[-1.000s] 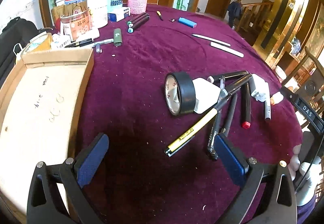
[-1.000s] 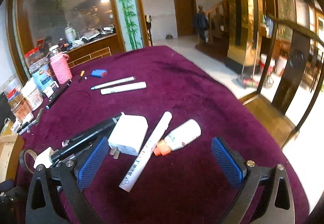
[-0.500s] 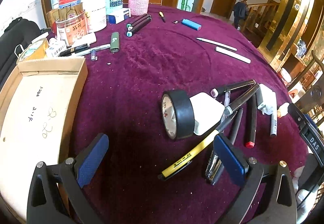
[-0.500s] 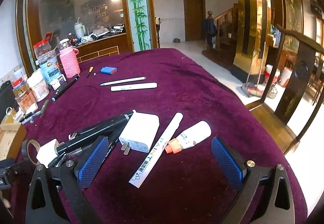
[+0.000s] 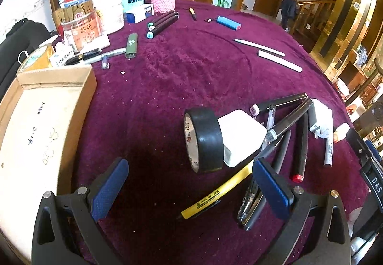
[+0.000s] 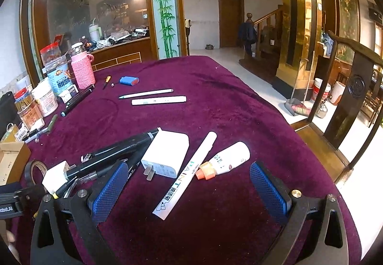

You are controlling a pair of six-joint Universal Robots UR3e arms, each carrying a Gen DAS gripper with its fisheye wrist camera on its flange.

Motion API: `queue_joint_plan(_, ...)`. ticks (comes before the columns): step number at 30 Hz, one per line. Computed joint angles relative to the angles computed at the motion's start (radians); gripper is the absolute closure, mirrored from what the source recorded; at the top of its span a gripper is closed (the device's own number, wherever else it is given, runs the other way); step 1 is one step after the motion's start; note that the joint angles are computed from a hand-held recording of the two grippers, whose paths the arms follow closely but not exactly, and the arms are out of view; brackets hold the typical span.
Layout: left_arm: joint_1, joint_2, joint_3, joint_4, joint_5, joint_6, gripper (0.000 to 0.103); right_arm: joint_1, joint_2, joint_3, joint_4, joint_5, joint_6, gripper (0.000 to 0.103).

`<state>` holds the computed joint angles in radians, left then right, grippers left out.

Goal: Organize rigid objects
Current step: 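Grasp the black tape roll with the left tool while the right tool grasps the white tube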

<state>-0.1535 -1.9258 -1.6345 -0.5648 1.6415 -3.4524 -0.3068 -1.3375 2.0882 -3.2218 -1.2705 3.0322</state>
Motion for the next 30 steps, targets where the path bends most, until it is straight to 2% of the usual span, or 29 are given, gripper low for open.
queue_joint_plan(7,0.010,-0.027,0.026,-0.009,-0.027,-0.013,0.002,0.006,0.008,-0.011,0.019,-0.004,-0.004,0.001)
queue_joint_plan(10,0.011,-0.043,0.043,-0.012,-0.038,-0.010,0.009,0.006,0.009,-0.014,0.026,-0.005,-0.007,0.001)
queue_joint_plan(11,0.014,-0.049,0.046,-0.011,-0.047,-0.007,0.014,0.007,0.009,-0.015,0.029,-0.006,-0.008,0.001)
queue_joint_plan(14,0.032,-0.052,0.033,0.000,-0.104,-0.005,0.022,0.008,0.011,-0.019,0.038,-0.008,-0.009,0.001)
queue_joint_plan(15,0.036,-0.052,0.029,0.006,-0.121,-0.004,0.026,0.009,0.010,-0.020,0.040,-0.010,-0.009,0.001)
queue_joint_plan(16,0.037,-0.051,0.024,0.015,-0.132,0.001,0.037,0.010,0.010,-0.020,0.043,-0.011,-0.010,0.001)
queue_joint_plan(17,0.035,-0.050,0.022,0.022,-0.135,0.009,0.055,0.011,0.011,-0.021,0.045,-0.013,-0.011,0.001)
queue_joint_plan(19,0.029,-0.052,0.035,0.008,-0.132,0.018,0.077,0.013,0.012,-0.024,0.048,-0.016,-0.011,0.001)
queue_joint_plan(20,0.028,-0.051,0.030,0.016,-0.130,0.026,0.080,0.014,0.013,-0.026,0.051,-0.017,-0.012,0.001)
queue_joint_plan(22,0.039,-0.034,0.001,0.043,-0.145,0.028,0.084,0.015,0.014,-0.029,0.055,-0.019,-0.012,0.001)
queue_joint_plan(30,0.140,0.122,-0.185,0.134,-0.242,0.015,0.086,0.007,0.023,-0.048,0.092,-0.004,-0.002,0.001)
